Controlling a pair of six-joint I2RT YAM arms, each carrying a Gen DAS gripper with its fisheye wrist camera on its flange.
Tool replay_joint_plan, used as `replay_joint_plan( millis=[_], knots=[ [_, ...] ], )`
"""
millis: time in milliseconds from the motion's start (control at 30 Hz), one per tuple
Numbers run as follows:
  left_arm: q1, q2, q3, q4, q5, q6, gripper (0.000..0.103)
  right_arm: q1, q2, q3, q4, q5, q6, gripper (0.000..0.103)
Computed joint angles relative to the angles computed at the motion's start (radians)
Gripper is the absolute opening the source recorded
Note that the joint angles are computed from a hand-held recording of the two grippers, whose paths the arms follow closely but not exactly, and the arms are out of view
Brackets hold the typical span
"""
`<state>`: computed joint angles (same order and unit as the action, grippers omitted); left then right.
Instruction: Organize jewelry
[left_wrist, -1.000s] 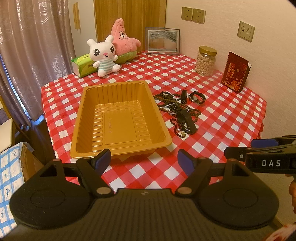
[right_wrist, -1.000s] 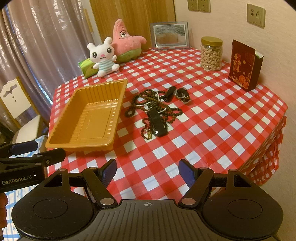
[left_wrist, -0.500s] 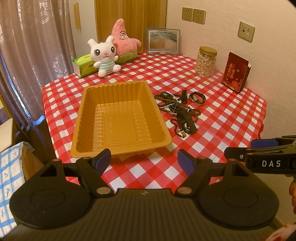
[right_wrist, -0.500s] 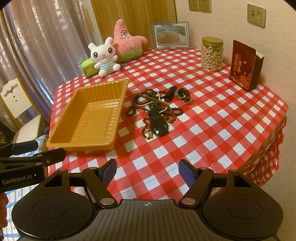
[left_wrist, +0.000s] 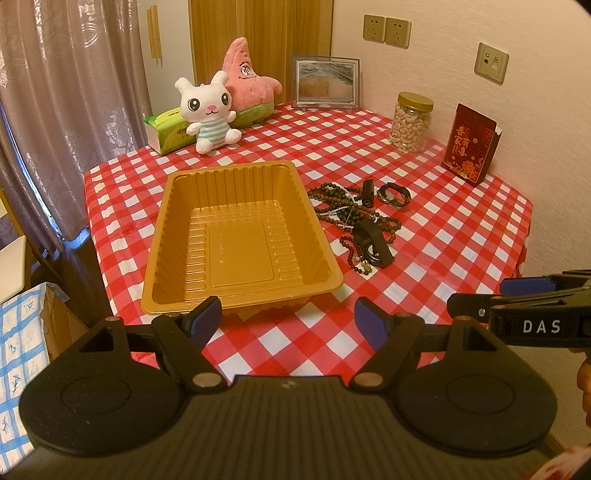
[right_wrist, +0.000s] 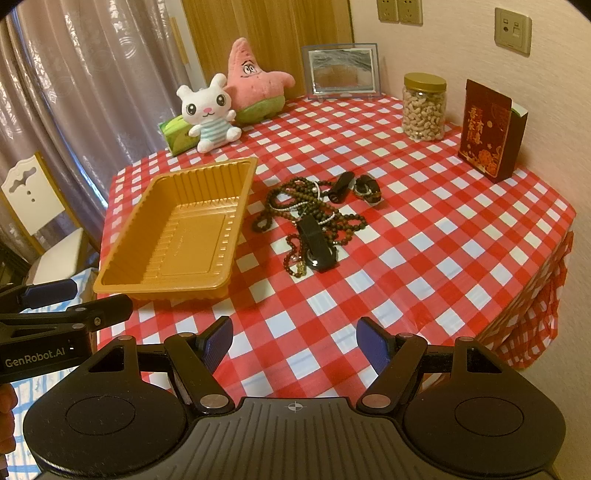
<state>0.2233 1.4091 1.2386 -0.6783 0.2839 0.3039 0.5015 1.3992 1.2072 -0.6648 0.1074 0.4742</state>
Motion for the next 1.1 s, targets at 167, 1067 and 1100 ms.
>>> replay_joint_plan(
  millis=[167, 1067, 1100],
  knots=[
    [0.000, 0.000, 0.000, 0.000, 0.000, 0.000, 0.077, 0.001, 0.003, 0.003, 0.000, 0.001, 0.001, 0.074],
    [0.000, 0.000, 0.000, 0.001, 0.001, 0.000, 0.077, -0.004, 0.012, 0.006, 0.006, -0.003, -0.001, 0.074],
    [0.000, 0.000, 0.000, 0.001, 0.001, 0.000, 0.077, -0.005, 0.014, 0.007, 0.006, -0.004, -0.001, 0.074]
  ],
)
